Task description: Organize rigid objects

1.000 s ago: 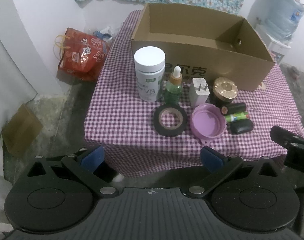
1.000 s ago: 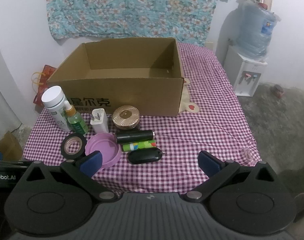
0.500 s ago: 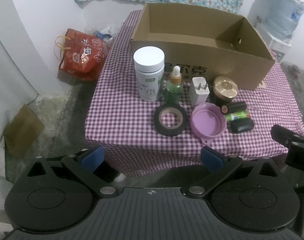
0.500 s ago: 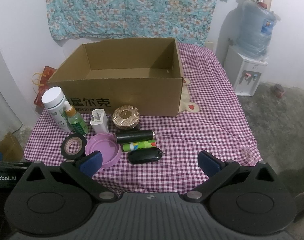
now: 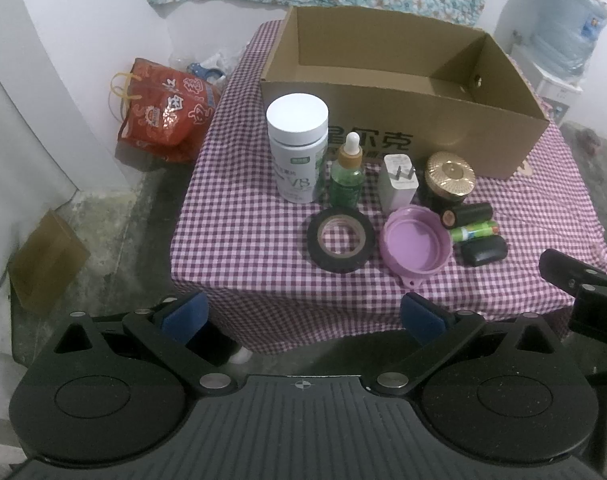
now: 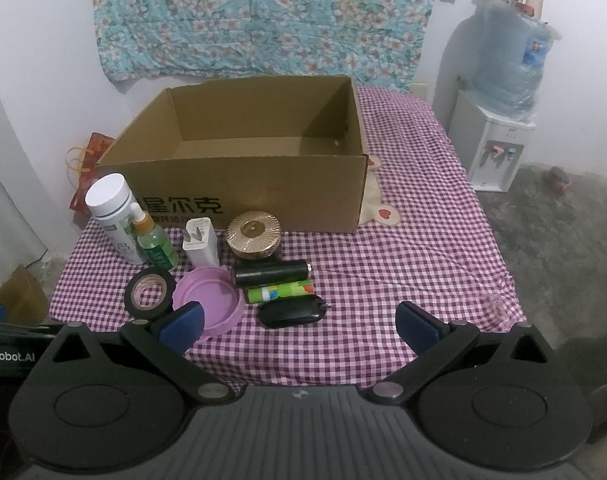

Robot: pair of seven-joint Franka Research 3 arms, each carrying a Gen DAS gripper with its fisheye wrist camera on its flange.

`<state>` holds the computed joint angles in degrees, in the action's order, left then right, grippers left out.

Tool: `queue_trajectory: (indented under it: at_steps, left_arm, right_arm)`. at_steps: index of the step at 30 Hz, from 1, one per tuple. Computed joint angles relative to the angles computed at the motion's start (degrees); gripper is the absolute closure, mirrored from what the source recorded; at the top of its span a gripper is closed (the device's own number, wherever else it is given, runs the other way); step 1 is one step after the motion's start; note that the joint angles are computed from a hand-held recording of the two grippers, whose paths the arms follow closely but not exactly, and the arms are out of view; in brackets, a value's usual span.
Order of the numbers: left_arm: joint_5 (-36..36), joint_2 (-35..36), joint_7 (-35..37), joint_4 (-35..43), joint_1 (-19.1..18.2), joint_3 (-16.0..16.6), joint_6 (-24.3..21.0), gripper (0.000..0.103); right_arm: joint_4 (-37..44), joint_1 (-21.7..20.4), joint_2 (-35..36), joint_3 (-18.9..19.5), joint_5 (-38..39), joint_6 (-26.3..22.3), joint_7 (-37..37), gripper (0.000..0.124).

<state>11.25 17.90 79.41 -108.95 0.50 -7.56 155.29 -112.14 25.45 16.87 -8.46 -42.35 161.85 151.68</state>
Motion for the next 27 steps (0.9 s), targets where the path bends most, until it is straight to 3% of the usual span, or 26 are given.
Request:
queue_trajectory:
  at_steps: [27]
  left_arm:
    - [0.63,0.00,-0.21,0.15,-0.08,0.23,-0.28,0.000]
  right_arm:
    - [0.41,0.47,0.51,-0.34,1.74,0.36,-1.90,0.021]
